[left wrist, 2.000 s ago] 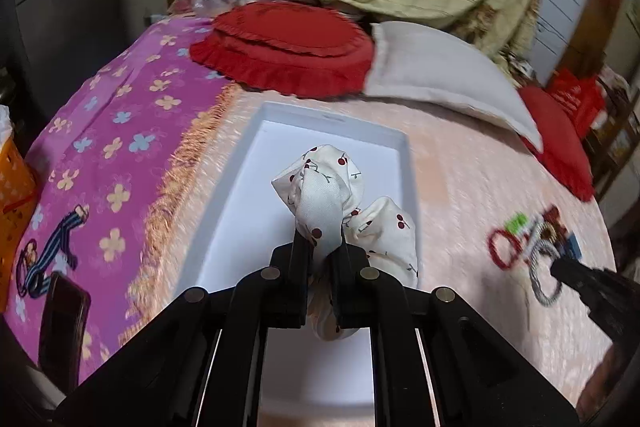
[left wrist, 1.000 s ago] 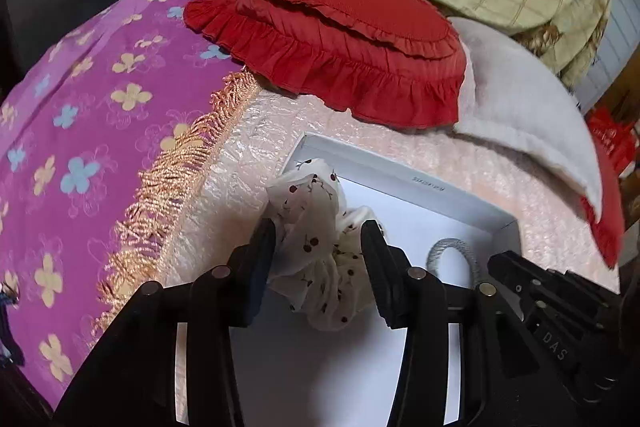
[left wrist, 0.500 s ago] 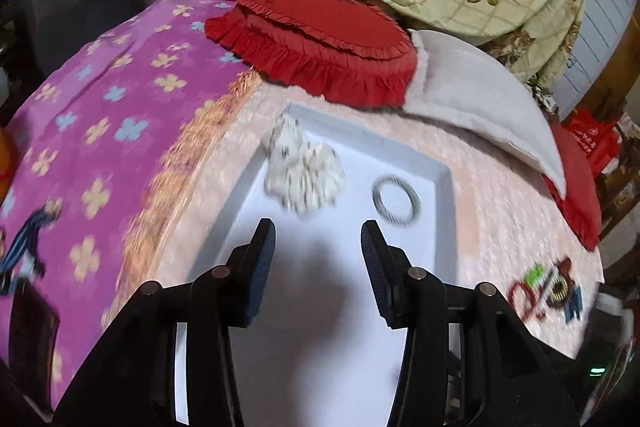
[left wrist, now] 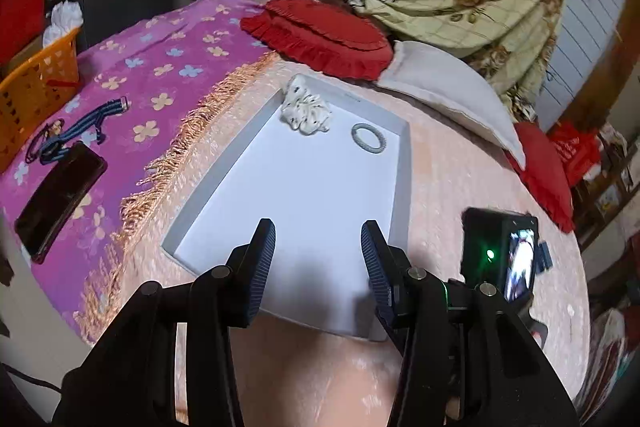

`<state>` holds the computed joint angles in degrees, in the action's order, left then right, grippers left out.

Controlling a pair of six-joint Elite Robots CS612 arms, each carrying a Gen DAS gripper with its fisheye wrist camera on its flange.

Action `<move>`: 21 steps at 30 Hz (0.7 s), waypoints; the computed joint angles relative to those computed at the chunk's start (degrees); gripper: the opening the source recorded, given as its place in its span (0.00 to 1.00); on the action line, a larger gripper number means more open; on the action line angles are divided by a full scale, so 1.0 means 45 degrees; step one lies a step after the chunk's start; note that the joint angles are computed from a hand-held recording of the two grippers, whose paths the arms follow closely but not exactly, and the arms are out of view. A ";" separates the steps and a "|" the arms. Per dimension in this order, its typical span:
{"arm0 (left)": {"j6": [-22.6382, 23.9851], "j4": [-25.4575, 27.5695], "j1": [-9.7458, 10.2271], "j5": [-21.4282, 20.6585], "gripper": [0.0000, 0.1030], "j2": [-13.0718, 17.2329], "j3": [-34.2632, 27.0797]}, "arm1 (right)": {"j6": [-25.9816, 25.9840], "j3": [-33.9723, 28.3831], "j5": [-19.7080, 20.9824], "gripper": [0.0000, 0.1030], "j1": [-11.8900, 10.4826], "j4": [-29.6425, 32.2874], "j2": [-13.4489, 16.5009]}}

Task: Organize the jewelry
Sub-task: 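Move both tools back toward the remaining jewelry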

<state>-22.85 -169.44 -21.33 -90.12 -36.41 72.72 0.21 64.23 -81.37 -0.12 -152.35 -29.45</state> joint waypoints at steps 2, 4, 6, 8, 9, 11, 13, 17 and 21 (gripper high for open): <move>0.0245 -0.0172 -0.0111 0.0391 0.43 -0.0155 0.0270 | 0.0078 0.0457 0.0181 0.16 -0.0074 -0.0150 -0.0222; 0.0385 -0.0259 -0.0224 0.0785 0.43 -0.0314 0.0523 | 0.0084 0.0832 0.0256 0.16 -0.0114 -0.0379 -0.0387; 0.0441 -0.0336 -0.0283 0.0927 0.43 -0.0479 0.0763 | 0.0059 0.1111 0.0424 0.16 -0.0154 -0.0651 -0.0541; 0.0452 -0.0507 -0.0357 0.1178 0.43 -0.0626 0.0991 | 0.0152 0.1678 0.0756 0.17 -0.0242 -0.1261 -0.0850; 0.0460 -0.0622 -0.0392 0.1322 0.43 -0.0692 0.1104 | 0.0204 0.1941 0.0868 0.22 -0.0290 -0.1555 -0.0993; 0.0500 -0.0868 -0.0499 0.1686 0.43 -0.0805 0.1286 | 0.0277 0.2579 0.0932 0.36 -0.0402 -0.2315 -0.1323; 0.0562 -0.1028 -0.0596 0.1887 0.43 -0.0875 0.1404 | 0.0443 0.3374 0.0759 0.44 -0.0559 -0.3519 -0.1665; 0.0567 -0.0830 -0.0795 0.1857 0.43 -0.0921 0.1394 | 0.0762 0.4584 0.0345 0.44 -0.0912 -0.5029 -0.2172; 0.0733 -0.0608 -0.1033 0.1503 0.43 -0.0874 0.1201 | 0.1226 0.5340 0.0170 0.44 -0.1347 -0.5870 -0.2484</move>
